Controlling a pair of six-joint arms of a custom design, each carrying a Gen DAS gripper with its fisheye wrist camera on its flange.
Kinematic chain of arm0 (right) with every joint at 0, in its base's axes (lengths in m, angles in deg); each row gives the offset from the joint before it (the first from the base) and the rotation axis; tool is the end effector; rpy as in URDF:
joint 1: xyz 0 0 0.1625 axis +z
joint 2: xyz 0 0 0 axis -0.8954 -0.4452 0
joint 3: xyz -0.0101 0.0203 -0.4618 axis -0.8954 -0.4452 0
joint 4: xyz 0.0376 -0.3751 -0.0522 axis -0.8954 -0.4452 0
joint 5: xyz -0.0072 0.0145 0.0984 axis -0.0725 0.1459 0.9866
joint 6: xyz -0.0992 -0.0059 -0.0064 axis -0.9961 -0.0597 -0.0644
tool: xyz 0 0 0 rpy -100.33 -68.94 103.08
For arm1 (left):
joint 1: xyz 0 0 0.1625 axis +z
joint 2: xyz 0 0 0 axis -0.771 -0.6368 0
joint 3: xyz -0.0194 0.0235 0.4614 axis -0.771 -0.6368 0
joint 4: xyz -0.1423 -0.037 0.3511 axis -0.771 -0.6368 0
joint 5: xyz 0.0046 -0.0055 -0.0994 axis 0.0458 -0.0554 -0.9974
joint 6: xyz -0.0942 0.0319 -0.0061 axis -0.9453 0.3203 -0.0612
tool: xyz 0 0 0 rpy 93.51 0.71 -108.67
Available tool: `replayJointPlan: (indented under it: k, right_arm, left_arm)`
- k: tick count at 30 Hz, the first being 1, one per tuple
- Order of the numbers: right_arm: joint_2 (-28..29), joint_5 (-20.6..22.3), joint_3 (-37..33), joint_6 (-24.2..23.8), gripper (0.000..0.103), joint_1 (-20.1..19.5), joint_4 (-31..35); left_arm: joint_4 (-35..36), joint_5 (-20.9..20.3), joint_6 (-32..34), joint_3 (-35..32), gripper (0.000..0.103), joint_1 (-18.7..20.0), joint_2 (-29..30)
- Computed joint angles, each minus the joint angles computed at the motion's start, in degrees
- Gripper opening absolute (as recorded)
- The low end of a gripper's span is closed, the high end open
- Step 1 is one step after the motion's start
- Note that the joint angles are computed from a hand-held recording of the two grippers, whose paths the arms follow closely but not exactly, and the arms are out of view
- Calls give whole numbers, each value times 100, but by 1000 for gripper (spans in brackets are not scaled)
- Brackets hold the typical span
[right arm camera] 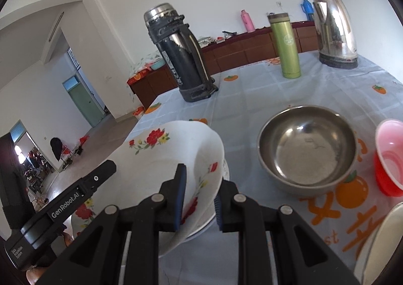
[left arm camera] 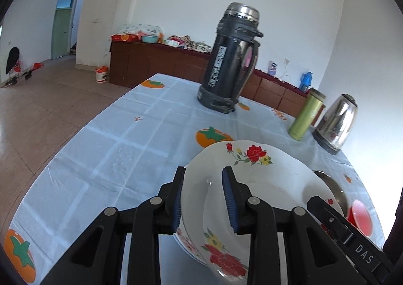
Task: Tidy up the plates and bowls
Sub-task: 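Lift the red-floral plate with the left tool and carry it toward the stack, then lower the red-floral plate onto the stack and open the left tool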
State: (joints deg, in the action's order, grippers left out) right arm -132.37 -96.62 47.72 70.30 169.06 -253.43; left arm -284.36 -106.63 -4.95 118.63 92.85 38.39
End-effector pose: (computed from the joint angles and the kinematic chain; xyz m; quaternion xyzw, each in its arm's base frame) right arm 0.2063 -0.4310 0.1749 0.0445 -0.8504 0.4879 0.1916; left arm -0.2453 -0.4943 0.1501 0.2089 0.8767 -0.3951 0.1778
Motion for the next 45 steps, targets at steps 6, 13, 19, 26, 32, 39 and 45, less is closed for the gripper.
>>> replayJointPlan:
  k: [6, 13, 19, 26, 32, 39, 45]
  right_arm:
    - [114, 95, -126, -29, 21, -203, 290]
    - [172, -32, -208, -186, 21, -256, 302]
    - [297, -303, -356, -394, 21, -189, 329]
    - [365, -437, -419, -509, 20, -172, 289]
    - [465, -572, -503, -716, 20, -144, 241]
    - [629, -800, -618, -1038, 21, -51, 99]
    - [604, -690, -570, -1006, 25, -79, 100]
  left_arm:
    - [58, 85, -32, -132, 32, 125, 163]
    - [141, 167, -22, -190, 32, 170, 292]
    - [287, 233, -142, -248, 32, 228, 356]
    - [256, 312, -128, -279, 32, 237, 419]
    - [338, 371, -192, -309, 32, 273, 444]
    - [-159, 588, 313, -270, 32, 137, 604]
    - [-249, 739, 499, -260, 32, 73, 701]
